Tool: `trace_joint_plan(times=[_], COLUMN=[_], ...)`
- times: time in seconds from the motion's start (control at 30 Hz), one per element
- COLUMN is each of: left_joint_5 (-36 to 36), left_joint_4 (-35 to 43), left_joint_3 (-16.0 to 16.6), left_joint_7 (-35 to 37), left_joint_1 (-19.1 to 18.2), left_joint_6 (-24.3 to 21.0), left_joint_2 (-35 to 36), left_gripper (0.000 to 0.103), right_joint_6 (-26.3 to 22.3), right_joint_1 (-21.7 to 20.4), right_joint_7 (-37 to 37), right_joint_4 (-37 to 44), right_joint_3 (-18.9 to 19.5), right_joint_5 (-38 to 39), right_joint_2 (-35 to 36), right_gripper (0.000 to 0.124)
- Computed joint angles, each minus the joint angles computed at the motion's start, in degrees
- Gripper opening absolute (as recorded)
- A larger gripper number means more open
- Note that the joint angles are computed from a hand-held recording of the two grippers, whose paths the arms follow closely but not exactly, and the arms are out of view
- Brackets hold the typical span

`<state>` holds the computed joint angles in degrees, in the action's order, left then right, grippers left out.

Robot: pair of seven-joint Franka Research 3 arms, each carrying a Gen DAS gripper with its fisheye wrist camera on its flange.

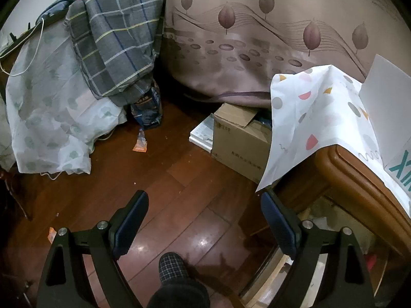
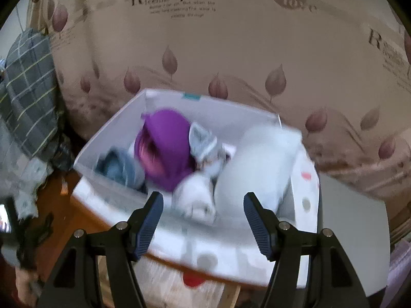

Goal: Take underwear out of drawer
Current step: 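Reach the right gripper into the drawer and grasp the red sock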

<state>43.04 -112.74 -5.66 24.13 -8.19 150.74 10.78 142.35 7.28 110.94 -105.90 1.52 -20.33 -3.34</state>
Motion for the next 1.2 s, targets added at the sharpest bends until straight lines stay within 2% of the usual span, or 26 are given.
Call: trace_joint_plan(times=[0.2,0.33,0.5,0.73,0.9,1.03,1.07,1.2], left_joint_5=[-1.6,-2.1,-2.3,-3.7,-5.2,-5.6,-5.7,-6.4], left_joint_4=[-0.3,-0.6,-1.1,-0.9,-1.4,-1.4,-1.6,-1.3], left_joint_3=[-0.2,-0.2,-0.2,-0.2,-0.4,-0.3,-0.3,-0.3], left_joint_7=[0.9,1.1,1.9,1.9,3.0,3.3,3.3,3.4], left_joint_1=[0.2,0.3,0.4,0.5,1.0,1.0,1.1,1.1], left_joint_6=[-0.1,0.4,0.8,1.0,1.8,1.9,2.0,2.3], left_joint_2=[0.2,0.0,-0.4,-0.3,-0.7,-0.7,-0.7,-0.4], left_gripper=[0.087,0.087,0.087,0.087,0.087,0.087,0.087,0.087], right_joint_6=[-0.6,-2.1,-1.6,-0.8,0.1,2.4,5.2,8.4], right_joint_1=[-0.6,-1.4,-2.3,-1.0,0.4,0.8,1.2,2.1], right_joint_7=[-2.9,-2.4,4.6,12.3,25.3,30.6,34.4,41.7], right_joint_4=[-12.1,-17.9,-22.3,-20.5,-19.9,-20.3,-21.4,-22.0], right_joint_3=[0.7,0.9,1.6,0.5,-1.3,-2.3,-2.7,-3.6], right_joint_5=[4.2,9.5,13.3,14.1,11.8,16.8,15.2,11.2], right_joint_2=[-7.9,-9.8,-7.3,1.9,5.8,7.8,7.7,8.2], right_gripper=[0.067,0.067,0.067,0.067,0.067,0.066,0.066,0.066])
